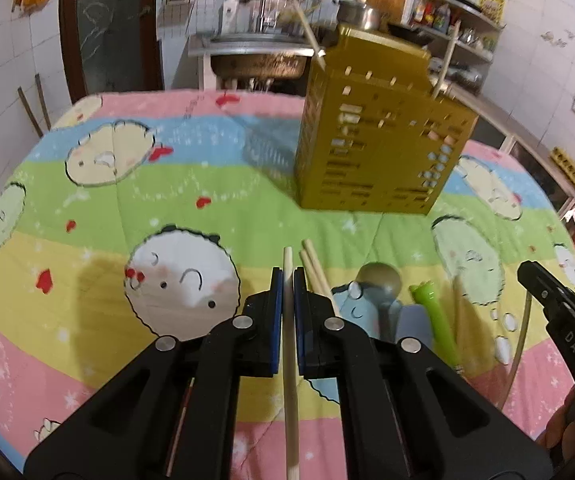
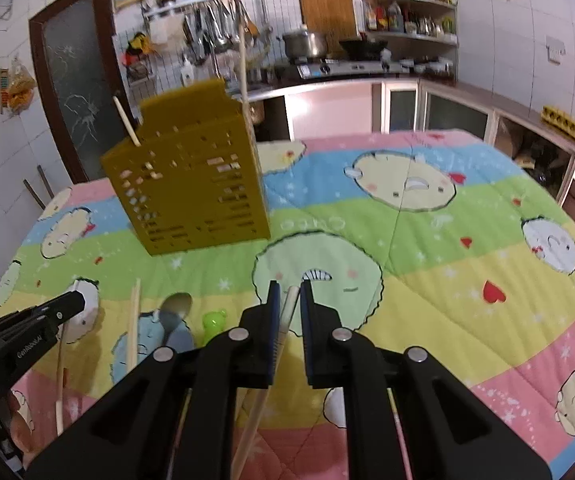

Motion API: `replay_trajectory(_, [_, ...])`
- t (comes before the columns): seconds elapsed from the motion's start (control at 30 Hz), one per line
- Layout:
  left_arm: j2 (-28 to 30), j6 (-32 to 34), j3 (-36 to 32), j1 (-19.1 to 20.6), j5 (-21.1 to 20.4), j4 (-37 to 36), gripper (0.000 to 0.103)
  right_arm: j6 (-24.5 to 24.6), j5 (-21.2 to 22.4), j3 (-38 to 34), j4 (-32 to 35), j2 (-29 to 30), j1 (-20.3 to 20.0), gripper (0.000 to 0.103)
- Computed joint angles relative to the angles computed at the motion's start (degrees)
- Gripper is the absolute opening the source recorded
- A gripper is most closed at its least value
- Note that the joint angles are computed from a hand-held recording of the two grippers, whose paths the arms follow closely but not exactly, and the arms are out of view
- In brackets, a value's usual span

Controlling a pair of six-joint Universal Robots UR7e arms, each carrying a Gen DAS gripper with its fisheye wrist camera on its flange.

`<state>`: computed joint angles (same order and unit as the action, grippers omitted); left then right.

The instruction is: Organize utensils

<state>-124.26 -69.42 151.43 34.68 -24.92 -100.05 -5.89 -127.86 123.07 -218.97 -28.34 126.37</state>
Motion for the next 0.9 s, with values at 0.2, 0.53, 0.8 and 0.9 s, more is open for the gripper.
replay_trajectory(0.2, [-6.55,-11.12,-1.34,-7.52,2.53,18.35,0.004,-2.51,0.95,1.08,-4.54,-0.40,1.30,0.010])
replay_trajectory(0.53, [-14.01,-28.02,-3.41,-19.01,3.72,43.43,0.004,-8.09,1.02,2.10,-14.02,0.28,3.98,0.008])
replay_trajectory(0.8, [-17.51,-38.04,-5.05,-24.47,3.73,56.25,0.004,-10.95,1.71,2.41,-18.63,0.20,5.06,0.006])
replay_trajectory(0.9, [-17.91,-41.16,-5.41,-26.17,3.78,59.30,0.004,-11.97,1.98,2.44,-20.02,0.30,5.20,0.006])
